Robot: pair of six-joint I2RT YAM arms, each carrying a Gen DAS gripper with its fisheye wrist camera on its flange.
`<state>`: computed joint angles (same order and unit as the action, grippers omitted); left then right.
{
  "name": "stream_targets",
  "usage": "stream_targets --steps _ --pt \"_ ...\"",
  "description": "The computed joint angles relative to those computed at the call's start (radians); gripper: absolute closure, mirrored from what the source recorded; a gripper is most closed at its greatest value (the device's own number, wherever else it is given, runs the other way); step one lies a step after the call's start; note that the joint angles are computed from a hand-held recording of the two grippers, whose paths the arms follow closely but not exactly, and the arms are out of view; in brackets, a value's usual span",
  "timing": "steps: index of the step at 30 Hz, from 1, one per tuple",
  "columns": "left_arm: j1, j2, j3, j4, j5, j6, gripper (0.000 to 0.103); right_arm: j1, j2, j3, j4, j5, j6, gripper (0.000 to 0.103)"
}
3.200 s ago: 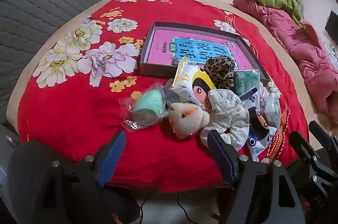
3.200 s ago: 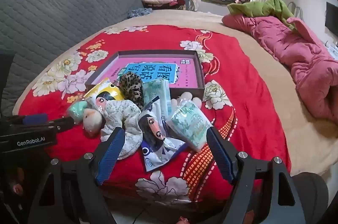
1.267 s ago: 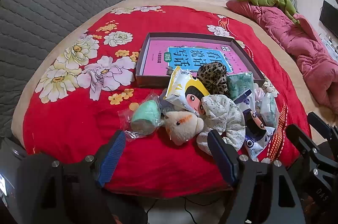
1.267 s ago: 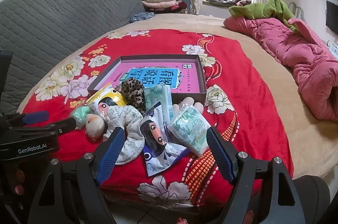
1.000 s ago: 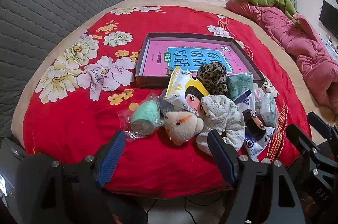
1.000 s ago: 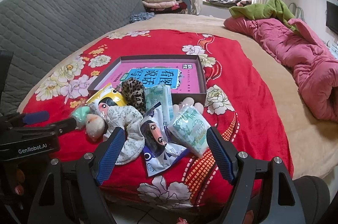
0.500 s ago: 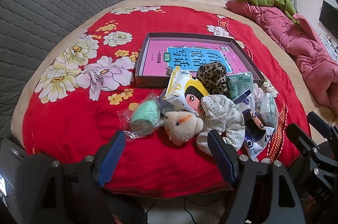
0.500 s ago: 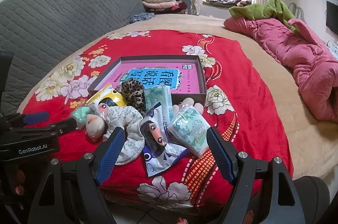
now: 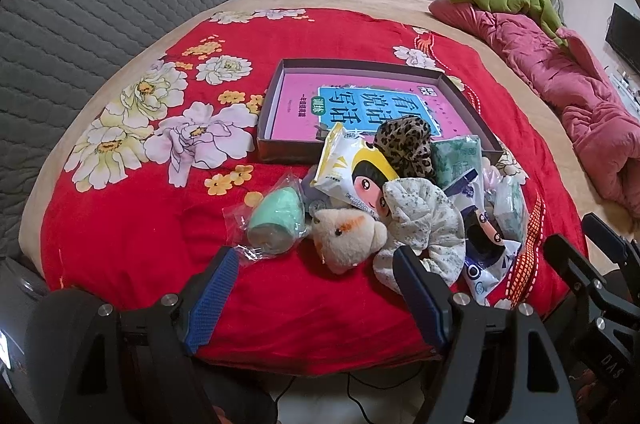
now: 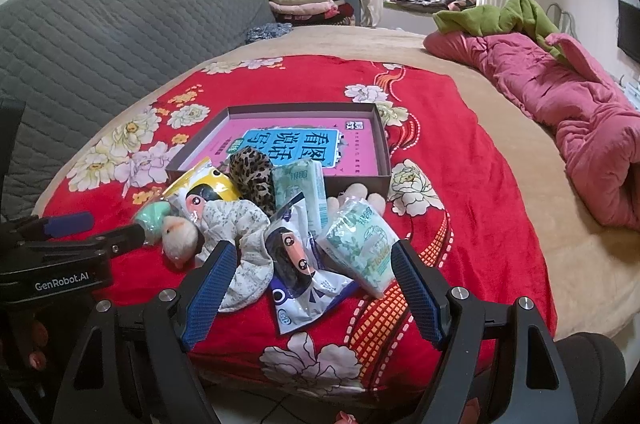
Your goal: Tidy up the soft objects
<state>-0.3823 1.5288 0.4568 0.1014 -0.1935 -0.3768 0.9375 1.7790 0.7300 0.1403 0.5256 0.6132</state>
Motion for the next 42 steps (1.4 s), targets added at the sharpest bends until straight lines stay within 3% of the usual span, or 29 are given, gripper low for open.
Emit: stream_targets --steps 7,22,32,39,42 --pt "0.107 0.046 -0.01 0.04 0.088 0.01 0.024 -0.034 -0.003 -0.025 0.029 -0.02 0.003 0.023" --pt "0.217 0.239 0.072 0.116 0.138 0.07 0.024 -0.158 0.052 -0.048 0.094 -0.12 0.026 0.023" --pt "0.295 0.38 0.19 0.093 0.235 0.121 0.026 -0.2 0.114 -0.002 0.092 -0.105 -0.033 0.023" --pt "0.337 0.446 0.247 0.077 0.31 0.159 0.035 -0.26 0.155 0.033 0.089 -0.184 -0.119 0.023" --pt "0.357 0.457 0.26 0.078 0.351 0.169 0.044 -0.287 0.188 0.064 0.07 -0.227 -0.146 0.023"
